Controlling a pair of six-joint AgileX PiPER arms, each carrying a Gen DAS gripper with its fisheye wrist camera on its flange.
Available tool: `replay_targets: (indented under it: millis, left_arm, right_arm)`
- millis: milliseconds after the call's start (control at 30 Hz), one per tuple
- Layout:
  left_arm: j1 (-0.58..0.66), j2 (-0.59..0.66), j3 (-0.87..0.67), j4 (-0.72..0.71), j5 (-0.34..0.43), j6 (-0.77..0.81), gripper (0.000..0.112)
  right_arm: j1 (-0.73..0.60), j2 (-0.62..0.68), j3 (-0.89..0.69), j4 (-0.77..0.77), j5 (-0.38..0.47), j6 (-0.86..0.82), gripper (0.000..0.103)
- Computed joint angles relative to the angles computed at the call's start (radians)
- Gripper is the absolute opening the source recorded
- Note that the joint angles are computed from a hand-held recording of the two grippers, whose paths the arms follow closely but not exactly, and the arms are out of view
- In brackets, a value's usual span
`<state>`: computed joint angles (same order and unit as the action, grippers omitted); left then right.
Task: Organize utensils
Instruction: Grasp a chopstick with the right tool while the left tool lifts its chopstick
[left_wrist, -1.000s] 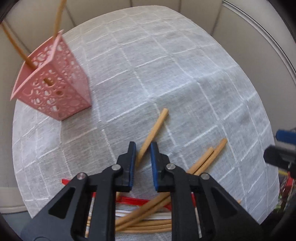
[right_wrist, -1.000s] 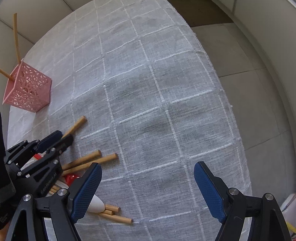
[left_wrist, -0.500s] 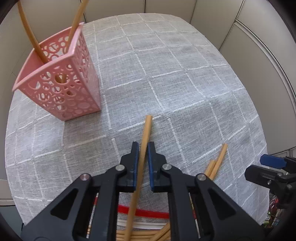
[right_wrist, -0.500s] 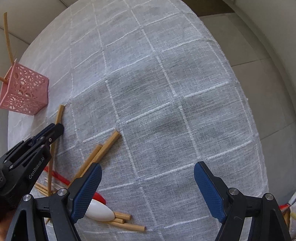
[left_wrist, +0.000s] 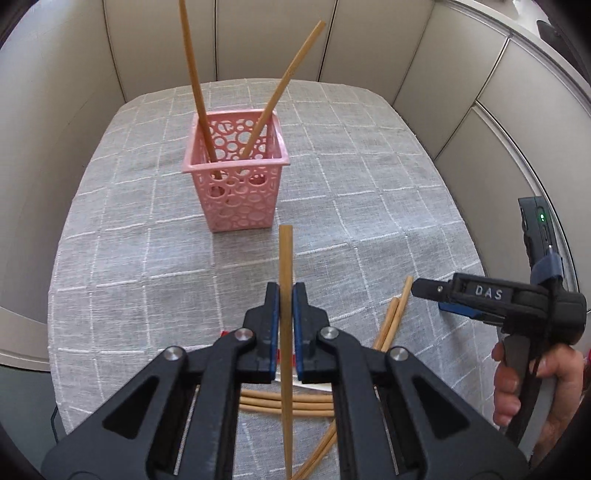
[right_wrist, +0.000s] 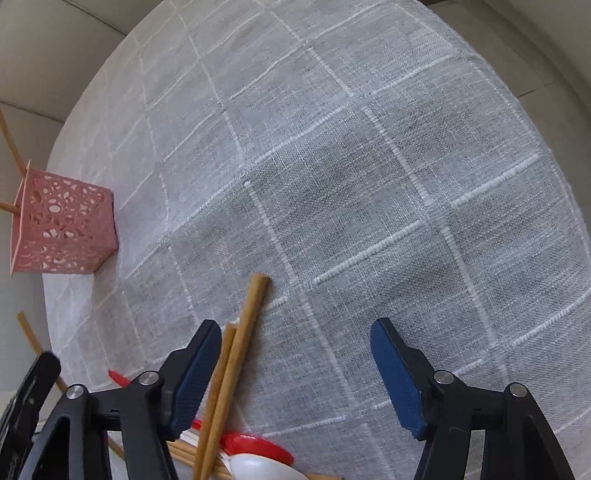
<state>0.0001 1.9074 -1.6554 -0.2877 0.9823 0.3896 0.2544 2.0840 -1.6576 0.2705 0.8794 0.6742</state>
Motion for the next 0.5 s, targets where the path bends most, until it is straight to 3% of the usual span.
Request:
replay_targets:
  millis: [67, 300, 400, 500]
  left_arm:
    - [0.004, -0.011, 0.016, 0.0, -0.004, 0.008, 0.008]
    - [0.034, -0.002, 0.01, 0.003, 0.013, 0.03, 0.008]
    - [0.043, -0.004, 0.009, -0.002, 0.016, 0.036, 0.008]
    - [0.046, -0.012, 0.017, 0.001, 0.014, 0.043, 0.008]
  right_arm:
    - [0.01, 0.014, -0.024, -0.021, -0.007, 0.031, 0.048]
    - [0.076, 0.107, -0.18, -0.133, 0.048, 0.146, 0.033]
    - [0.133, 0.196, -0.341, -0.245, 0.159, 0.23, 0.028]
    - [0.17, 0.251, -0.44, -0.329, 0.232, 0.269, 0.015]
